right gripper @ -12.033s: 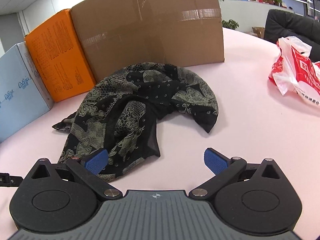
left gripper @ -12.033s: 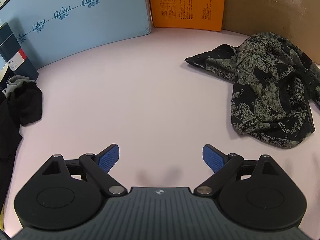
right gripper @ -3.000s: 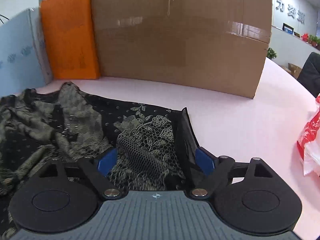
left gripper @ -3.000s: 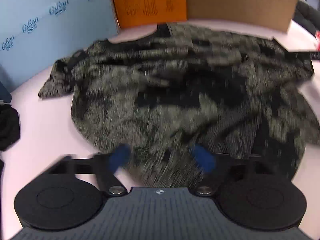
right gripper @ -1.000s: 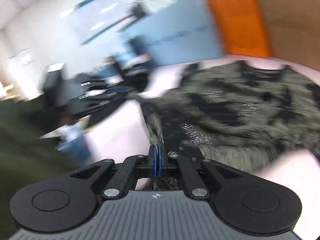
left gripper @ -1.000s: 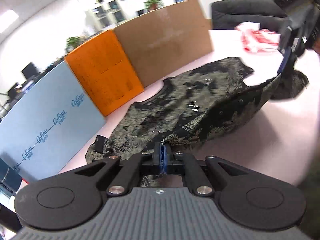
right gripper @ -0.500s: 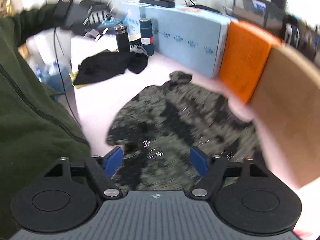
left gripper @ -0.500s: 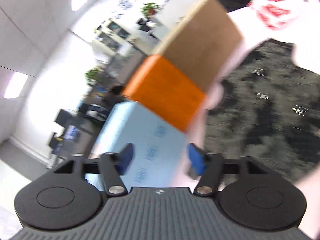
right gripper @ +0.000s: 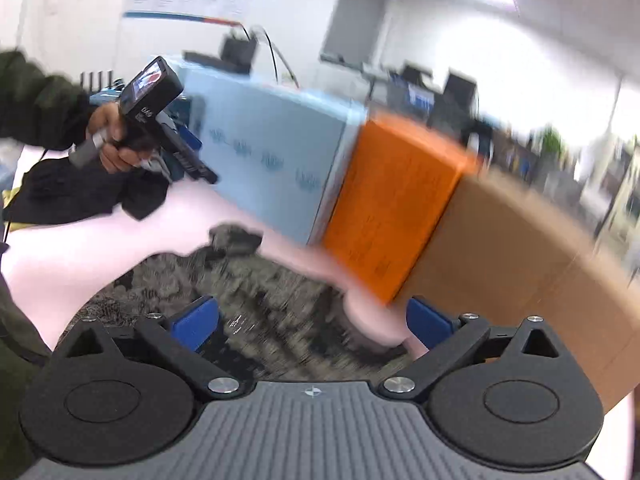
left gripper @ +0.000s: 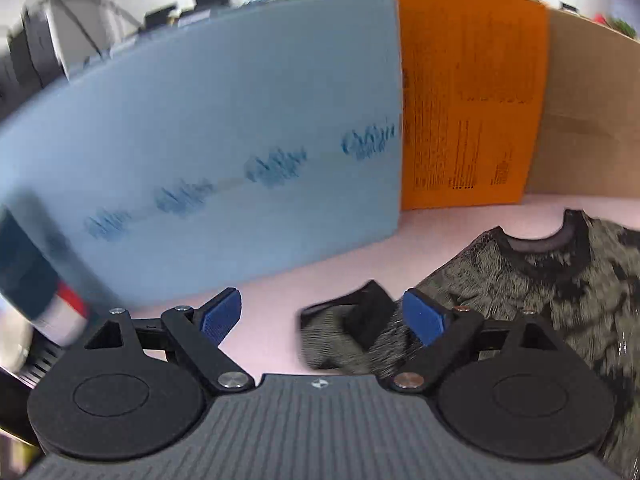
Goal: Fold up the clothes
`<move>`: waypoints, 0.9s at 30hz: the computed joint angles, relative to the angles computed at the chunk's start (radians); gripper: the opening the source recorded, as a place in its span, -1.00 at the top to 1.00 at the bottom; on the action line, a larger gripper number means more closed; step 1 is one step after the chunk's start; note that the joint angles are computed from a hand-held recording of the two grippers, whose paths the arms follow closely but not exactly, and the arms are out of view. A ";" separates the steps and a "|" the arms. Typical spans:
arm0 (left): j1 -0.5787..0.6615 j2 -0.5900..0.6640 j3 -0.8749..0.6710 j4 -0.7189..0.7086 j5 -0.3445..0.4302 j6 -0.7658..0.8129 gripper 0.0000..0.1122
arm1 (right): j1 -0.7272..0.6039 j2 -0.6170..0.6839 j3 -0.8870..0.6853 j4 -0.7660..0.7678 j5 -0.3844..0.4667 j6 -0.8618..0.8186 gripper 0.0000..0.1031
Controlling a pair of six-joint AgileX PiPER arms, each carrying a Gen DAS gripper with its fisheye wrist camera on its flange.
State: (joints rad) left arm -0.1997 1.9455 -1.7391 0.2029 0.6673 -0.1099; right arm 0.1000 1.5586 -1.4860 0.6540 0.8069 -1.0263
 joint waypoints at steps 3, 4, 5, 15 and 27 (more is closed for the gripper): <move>-0.080 0.179 -0.147 0.124 0.057 -0.113 -0.54 | 0.026 0.115 0.059 0.013 -0.104 0.057 -0.96; -0.106 0.236 -0.204 0.178 0.091 -0.139 -0.43 | 0.035 0.154 0.070 0.006 -0.144 0.092 -0.96; -0.125 0.280 -0.252 0.220 0.123 -0.148 -0.20 | 0.046 0.191 0.079 -0.009 -0.190 0.140 -0.96; 0.010 0.125 -0.025 0.503 -0.104 -0.662 0.83 | -0.001 0.255 0.261 0.155 -0.393 0.208 -0.96; 0.114 -0.173 0.442 0.535 -0.063 -0.523 -0.16 | -0.018 0.270 0.159 0.014 -0.290 0.200 -0.96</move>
